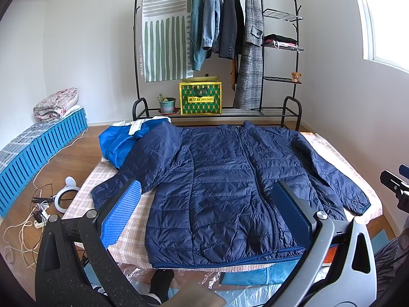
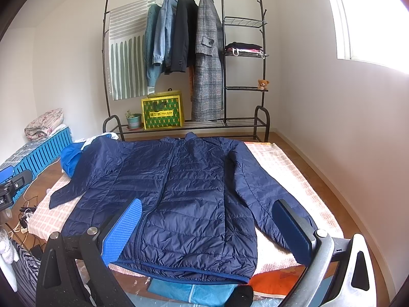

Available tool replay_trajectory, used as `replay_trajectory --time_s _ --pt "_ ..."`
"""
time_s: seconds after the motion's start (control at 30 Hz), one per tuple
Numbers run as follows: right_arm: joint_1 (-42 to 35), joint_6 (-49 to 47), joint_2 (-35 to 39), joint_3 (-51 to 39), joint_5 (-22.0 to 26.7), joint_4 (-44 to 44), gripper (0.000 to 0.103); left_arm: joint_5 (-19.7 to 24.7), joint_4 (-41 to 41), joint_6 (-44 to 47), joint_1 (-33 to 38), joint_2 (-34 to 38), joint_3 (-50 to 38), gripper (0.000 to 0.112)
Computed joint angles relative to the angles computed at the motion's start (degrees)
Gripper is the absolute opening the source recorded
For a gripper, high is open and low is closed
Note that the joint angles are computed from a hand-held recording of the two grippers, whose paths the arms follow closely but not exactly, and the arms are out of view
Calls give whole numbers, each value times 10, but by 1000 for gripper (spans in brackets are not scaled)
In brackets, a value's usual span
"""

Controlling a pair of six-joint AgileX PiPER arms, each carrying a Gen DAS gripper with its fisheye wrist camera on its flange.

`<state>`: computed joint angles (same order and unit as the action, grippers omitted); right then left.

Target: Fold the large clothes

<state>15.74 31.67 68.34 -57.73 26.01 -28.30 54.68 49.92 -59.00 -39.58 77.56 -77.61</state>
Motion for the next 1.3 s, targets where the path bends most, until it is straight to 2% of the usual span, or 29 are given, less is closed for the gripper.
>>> replay_trajectory --time_s 0.5,0.53,1.13,1.3 --pt "16 66 5 -6 19 -67 103 7 2 -10 -6 1 -2 103" --pt "16 67 6 -7 19 -68 103 -6 4 -16 3 -3 13 103" --pt "17 62 25 -22 16 -61 103 -45 6 -12 63 3 40 103" --pt "27 69 44 -37 19 -68 103 -67 -17 11 102 9 46 103"
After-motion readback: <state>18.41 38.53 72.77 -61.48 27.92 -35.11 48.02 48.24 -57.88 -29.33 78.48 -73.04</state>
